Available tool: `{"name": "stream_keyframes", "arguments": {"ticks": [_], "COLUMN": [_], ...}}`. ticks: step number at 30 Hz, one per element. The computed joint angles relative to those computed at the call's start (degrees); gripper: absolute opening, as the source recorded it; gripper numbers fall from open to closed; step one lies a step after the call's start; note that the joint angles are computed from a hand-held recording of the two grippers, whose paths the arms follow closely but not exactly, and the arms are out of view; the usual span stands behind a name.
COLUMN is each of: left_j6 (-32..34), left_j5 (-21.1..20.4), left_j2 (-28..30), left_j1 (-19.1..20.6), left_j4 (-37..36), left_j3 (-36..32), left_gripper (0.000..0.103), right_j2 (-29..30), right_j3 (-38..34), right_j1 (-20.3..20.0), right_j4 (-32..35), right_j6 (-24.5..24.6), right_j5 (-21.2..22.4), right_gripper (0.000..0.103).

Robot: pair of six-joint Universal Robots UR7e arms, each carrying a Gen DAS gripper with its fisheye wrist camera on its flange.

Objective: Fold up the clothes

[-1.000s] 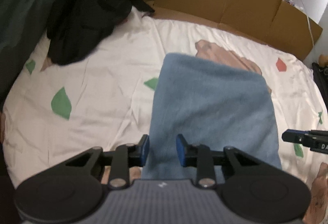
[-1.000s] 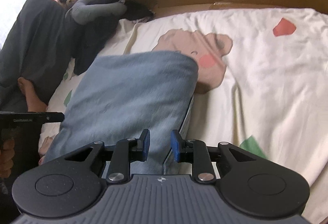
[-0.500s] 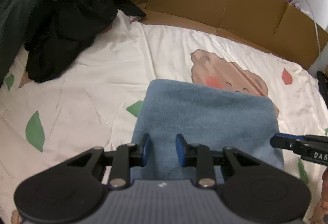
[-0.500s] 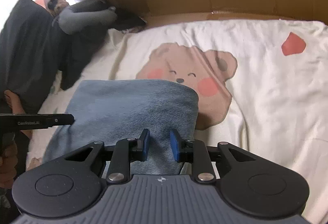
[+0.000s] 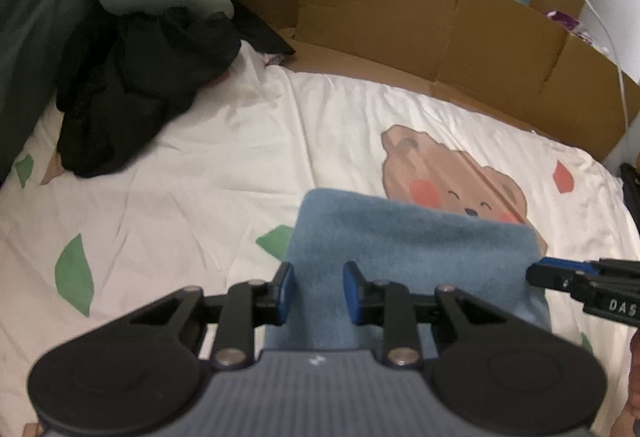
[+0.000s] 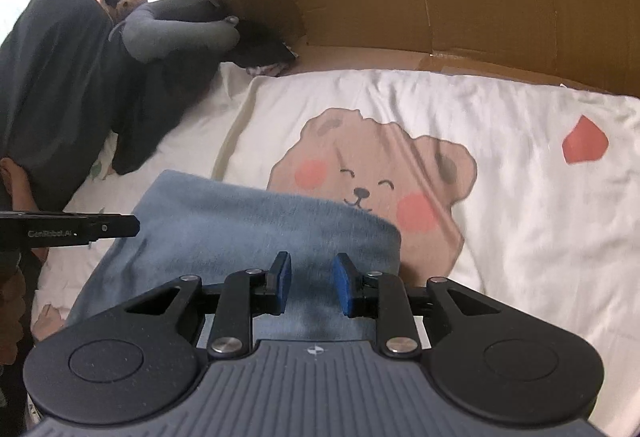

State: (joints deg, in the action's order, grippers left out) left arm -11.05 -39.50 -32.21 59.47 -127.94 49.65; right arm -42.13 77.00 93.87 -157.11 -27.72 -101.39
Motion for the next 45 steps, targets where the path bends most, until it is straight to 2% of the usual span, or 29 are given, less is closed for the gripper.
{"name": "stream_keyframes", "arguments": {"ticks": [5, 7, 13, 16, 19, 29, 36, 43, 45], "left_j6": [1.0, -1.4, -1.6, -1.1, -0.2, -1.6, -3.2, -3.9, -4.1], "left_j5": [-1.1, -1.0, 0.1, 0.8, 1.6, 0.1, 1.7, 2.1, 1.9], "left_j2": [3.0, 4.5, 5.4, 4.3, 2.4, -6.1, -6.3, -5.9, -6.0], "left_j1": [0.7, 1.3, 1.6, 1.1, 0.5, -1.4, -2.0, -2.2, -2.1], "left_j4": [2.9, 7.8, 7.9, 6.9, 4.8, 2.1, 4.9, 6.0, 6.0], "left_j3": [-5.4, -8.3, -9.0, -7.4, -4.1, 9.2, 10.3, 10.3, 10.5], "left_gripper": [0.032, 0.031, 0.031, 0.03, 0.03, 0.03, 0.03, 0.034, 0.034], "right_j2": [1.7, 1.8, 1.6, 0.8, -0.1, 2.1, 2.6, 1.8, 2.5], "right_j3": [-2.0, -1.3, 1.0, 0.7, 1.8, -0.6, -2.1, -1.3, -2.1], "right_j1": [-0.1, -0.5, -1.4, -1.4, -1.7, -1.7, -1.8, -1.6, -1.2], "right_j4": [0.6, 0.0, -2.5, -0.9, -3.8, -2.7, -0.3, -2.8, -2.4], "right_j6": [-0.4, -0.6, -5.5, -4.8, -4.3, -3.6, -4.8, -4.5, -5.0], "right_j5": [-0.3, 0.5, 1.9, 2.9, 3.9, 0.4, 0.0, 3.9, 3.0], "right_gripper": [0.035, 0.038, 0.039, 0.038, 0.038, 0.038, 0.038, 0.038, 0.038]}}
